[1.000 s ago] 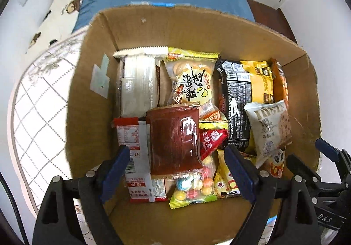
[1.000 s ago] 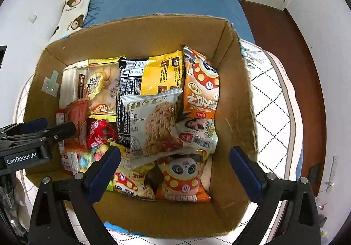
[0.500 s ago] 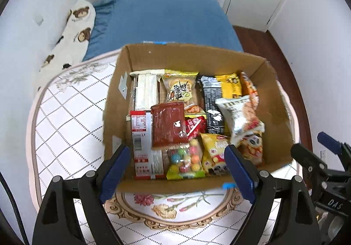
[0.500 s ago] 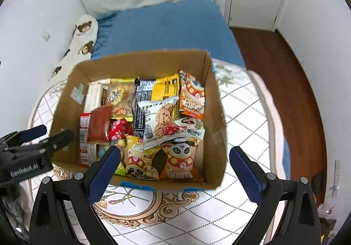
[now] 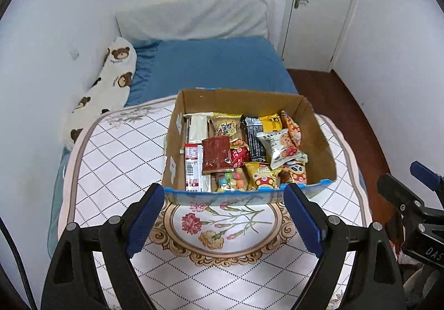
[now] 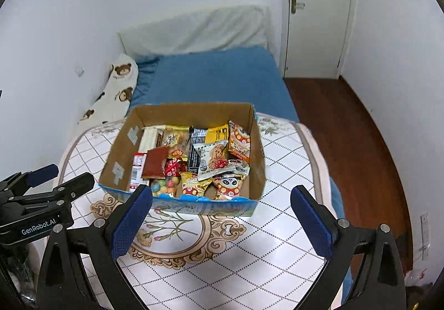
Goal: Organize snacks
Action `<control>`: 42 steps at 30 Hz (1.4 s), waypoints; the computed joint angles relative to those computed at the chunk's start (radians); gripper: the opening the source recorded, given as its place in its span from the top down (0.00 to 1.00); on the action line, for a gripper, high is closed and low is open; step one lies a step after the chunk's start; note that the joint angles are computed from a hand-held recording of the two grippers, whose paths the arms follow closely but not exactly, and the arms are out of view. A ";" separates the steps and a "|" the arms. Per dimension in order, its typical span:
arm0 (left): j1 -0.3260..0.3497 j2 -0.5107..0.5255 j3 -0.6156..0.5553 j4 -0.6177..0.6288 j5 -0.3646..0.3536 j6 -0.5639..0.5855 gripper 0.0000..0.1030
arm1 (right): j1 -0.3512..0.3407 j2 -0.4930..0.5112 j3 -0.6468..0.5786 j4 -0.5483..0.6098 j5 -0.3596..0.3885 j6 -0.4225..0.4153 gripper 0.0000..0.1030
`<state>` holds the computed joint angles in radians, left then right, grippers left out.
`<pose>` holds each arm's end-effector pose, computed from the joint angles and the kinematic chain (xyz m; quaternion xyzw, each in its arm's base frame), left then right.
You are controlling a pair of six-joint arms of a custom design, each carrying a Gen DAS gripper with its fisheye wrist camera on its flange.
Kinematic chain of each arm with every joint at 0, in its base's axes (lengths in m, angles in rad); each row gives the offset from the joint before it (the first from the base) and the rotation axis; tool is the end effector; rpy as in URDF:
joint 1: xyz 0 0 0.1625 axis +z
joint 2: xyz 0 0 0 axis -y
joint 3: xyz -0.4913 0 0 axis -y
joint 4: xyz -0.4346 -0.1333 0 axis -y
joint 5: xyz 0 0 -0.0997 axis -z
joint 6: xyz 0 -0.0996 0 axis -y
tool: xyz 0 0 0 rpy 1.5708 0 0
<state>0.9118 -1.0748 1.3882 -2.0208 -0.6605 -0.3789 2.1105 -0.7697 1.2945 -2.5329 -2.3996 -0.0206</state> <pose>-0.2943 -0.7262 0.4137 0.0954 0.8915 -0.2707 0.3504 0.4870 -0.6965 0.2679 0.1631 -0.8829 0.2928 0.3289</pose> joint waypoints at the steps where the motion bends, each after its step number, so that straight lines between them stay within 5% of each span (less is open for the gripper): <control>1: -0.008 -0.010 0.012 -0.002 0.004 -0.005 0.15 | 0.008 -0.009 0.014 -0.012 -0.008 -0.004 0.01; 20: -0.128 -0.131 0.162 -0.071 0.088 -0.038 0.15 | 0.114 -0.100 0.138 -0.164 -0.067 -0.067 0.00; 29: -0.118 -0.119 0.168 -0.090 0.112 -0.031 0.15 | 0.105 -0.093 0.138 -0.171 -0.075 -0.061 0.00; 32: -0.100 -0.096 0.157 -0.122 0.127 -0.004 0.02 | 0.090 -0.072 0.125 -0.194 -0.088 -0.072 0.00; 42: -0.048 -0.019 0.096 -0.199 0.139 0.064 0.00 | 0.038 -0.005 0.067 -0.253 -0.121 -0.097 0.00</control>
<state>0.8641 -1.0938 1.4839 -2.2195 -0.5213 -0.3146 2.1489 -0.7751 1.3613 -2.7857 -2.5203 -0.1177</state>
